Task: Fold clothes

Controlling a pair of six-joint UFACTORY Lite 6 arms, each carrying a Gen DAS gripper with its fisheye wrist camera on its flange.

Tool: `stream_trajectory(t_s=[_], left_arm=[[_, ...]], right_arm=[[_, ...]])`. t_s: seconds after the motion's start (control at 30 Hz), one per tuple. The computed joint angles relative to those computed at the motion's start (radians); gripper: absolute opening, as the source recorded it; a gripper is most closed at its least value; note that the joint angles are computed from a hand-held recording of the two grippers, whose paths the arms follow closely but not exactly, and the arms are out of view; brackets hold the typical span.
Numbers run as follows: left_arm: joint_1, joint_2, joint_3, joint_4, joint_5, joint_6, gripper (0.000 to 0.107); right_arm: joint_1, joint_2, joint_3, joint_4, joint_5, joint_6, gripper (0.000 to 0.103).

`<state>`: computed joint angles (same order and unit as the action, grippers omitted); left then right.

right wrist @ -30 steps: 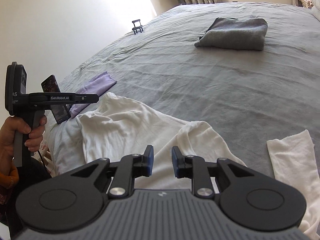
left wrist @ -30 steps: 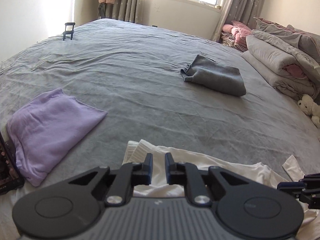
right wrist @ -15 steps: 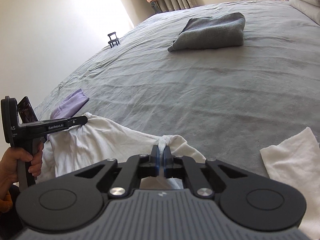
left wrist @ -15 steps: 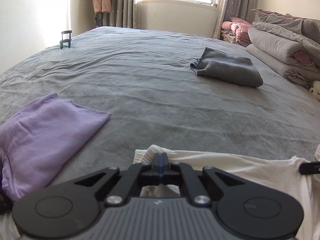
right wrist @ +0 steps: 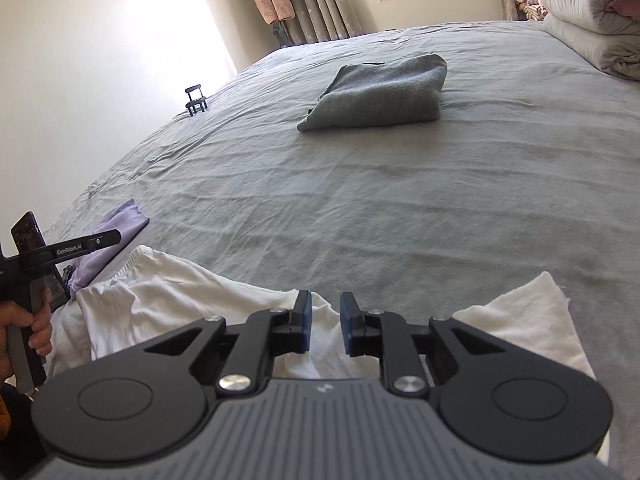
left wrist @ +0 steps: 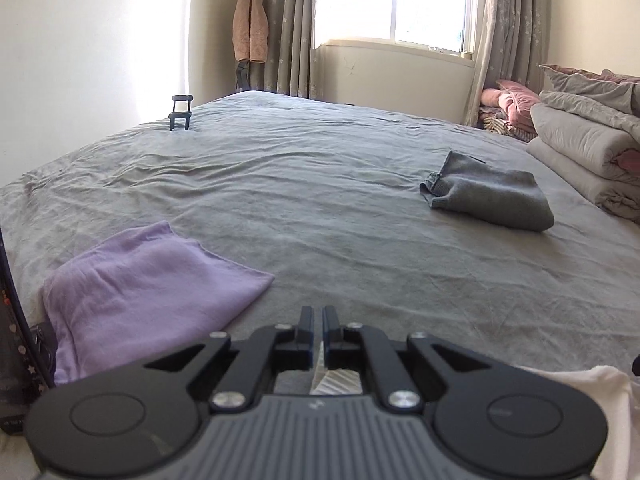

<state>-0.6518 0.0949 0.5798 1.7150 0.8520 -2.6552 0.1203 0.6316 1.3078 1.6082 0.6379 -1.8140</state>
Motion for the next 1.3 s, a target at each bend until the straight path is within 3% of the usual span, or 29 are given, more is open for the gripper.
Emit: stream_trajectory(t_s=[0.03,0.07,0.27,0.6,0.67,0.7,0.73,0.8,1.2,1.3], left_arm=[[-0.002,-0.013,0.004,0.008,-0.021,-0.002,0.006],[0.001,-0.023,0.009,0.019,-0.052,-0.004,0.007],[0.043,-0.005,0.054,0.217,-0.277,-0.176,0.011],[-0.012,0.218,0.278,0.518,-0.393,-0.381,0.01],[-0.023,0.285,0.348,0.549,-0.417,-0.384,0.01],[-0.027,0.317,0.382,0.559,-0.431,-0.382,0.01],[-0.031,0.345,0.413,0.564,-0.443,-0.377,0.01],[-0.039,0.396,0.472,0.564,-0.465,-0.358,0.01],[-0.052,0.48,0.595,0.528,-0.524,-0.243,0.01],[-0.06,0.46,0.585,0.563,-0.527,-0.272,0.01]], right_arm=[[-0.003,-0.013,-0.013,0.013,-0.018,-0.014,0.039],[-0.007,-0.026,-0.026,0.025,-0.035,-0.029,0.042],[-0.029,-0.137,-0.129,0.092,-0.202,-0.138,0.042],[-0.006,-0.061,-0.089,0.279,-0.336,-0.324,0.042],[0.003,-0.034,-0.072,0.319,-0.342,-0.372,0.04],[0.008,-0.02,-0.063,0.336,-0.345,-0.393,0.031],[0.013,-0.007,-0.056,0.365,-0.347,-0.426,0.015],[0.019,-0.006,-0.065,0.479,-0.358,-0.55,0.001],[-0.143,-0.377,-0.38,0.784,-0.311,-0.883,0.0],[-0.216,-0.464,-0.446,0.723,-0.312,-0.844,0.0]])
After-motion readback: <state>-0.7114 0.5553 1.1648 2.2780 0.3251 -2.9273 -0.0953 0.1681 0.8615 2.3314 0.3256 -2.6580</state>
